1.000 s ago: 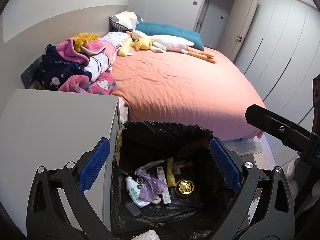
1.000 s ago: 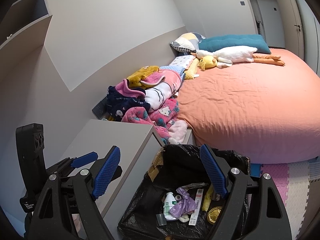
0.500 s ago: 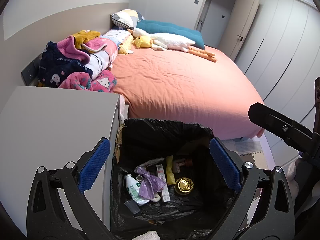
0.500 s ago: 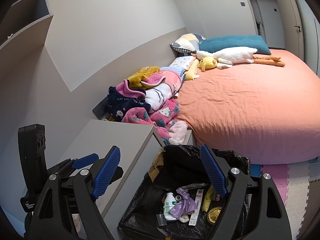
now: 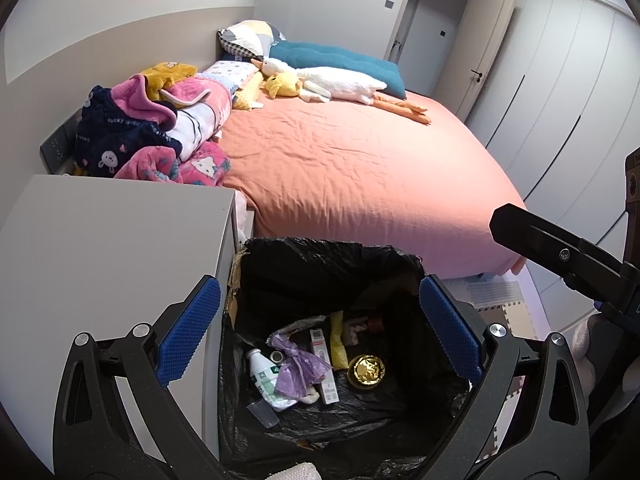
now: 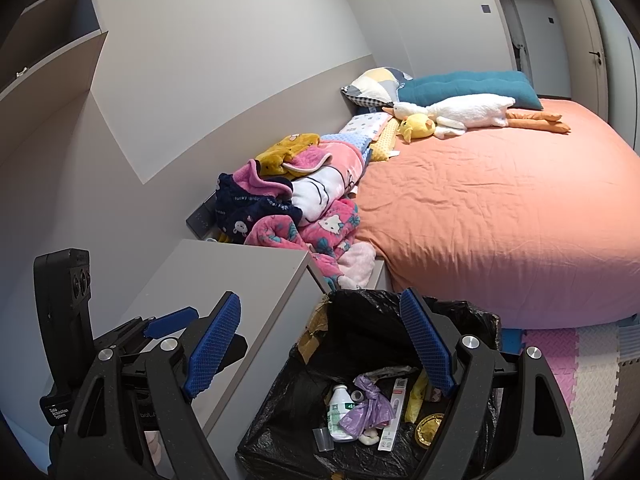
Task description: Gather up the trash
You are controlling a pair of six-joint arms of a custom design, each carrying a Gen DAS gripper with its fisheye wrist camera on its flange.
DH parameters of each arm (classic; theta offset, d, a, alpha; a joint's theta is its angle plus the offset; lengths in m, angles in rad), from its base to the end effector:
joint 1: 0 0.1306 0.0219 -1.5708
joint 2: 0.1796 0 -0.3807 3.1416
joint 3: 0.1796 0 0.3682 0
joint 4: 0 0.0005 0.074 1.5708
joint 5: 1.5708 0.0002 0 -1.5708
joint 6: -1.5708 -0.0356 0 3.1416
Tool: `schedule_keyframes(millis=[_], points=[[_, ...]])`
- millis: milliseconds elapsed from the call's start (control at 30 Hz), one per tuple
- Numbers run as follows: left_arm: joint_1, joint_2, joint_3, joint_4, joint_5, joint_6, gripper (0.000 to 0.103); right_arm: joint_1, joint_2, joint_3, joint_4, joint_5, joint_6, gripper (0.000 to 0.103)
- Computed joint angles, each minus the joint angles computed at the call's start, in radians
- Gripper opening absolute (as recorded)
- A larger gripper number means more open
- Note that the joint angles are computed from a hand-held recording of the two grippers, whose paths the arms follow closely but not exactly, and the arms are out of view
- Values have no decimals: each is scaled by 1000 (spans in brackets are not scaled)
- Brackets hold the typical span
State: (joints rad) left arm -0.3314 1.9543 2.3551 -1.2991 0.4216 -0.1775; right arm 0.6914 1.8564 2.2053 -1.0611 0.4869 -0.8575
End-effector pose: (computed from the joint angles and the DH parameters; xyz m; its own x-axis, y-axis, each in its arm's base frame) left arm 0.5911 -0.2193 0.5128 -0.6331 0.3882 -0.6697 0.6601 0.7226 -0.2051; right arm 0.4873 0.3811 0.5276 -0.5492 0.4130 -0.7265 0.1905 0.9083 0.3723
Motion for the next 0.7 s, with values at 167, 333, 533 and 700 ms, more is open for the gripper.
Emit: schedule_keyframes(millis=[167,333,533,700], points=[[-3,1,3,0,2,-2,96,0,0,3,-5,1,-1,82],[-7,9,15,-10,7,-6,96,2,-2,6,-10,5,-1,82],[-11,10,16,-12,10,-12,96,2,-3,5,-10,5,-1,82],[-10,-4,-12,14,20,-5,96,2,-6,0,-12,3,-4,82]])
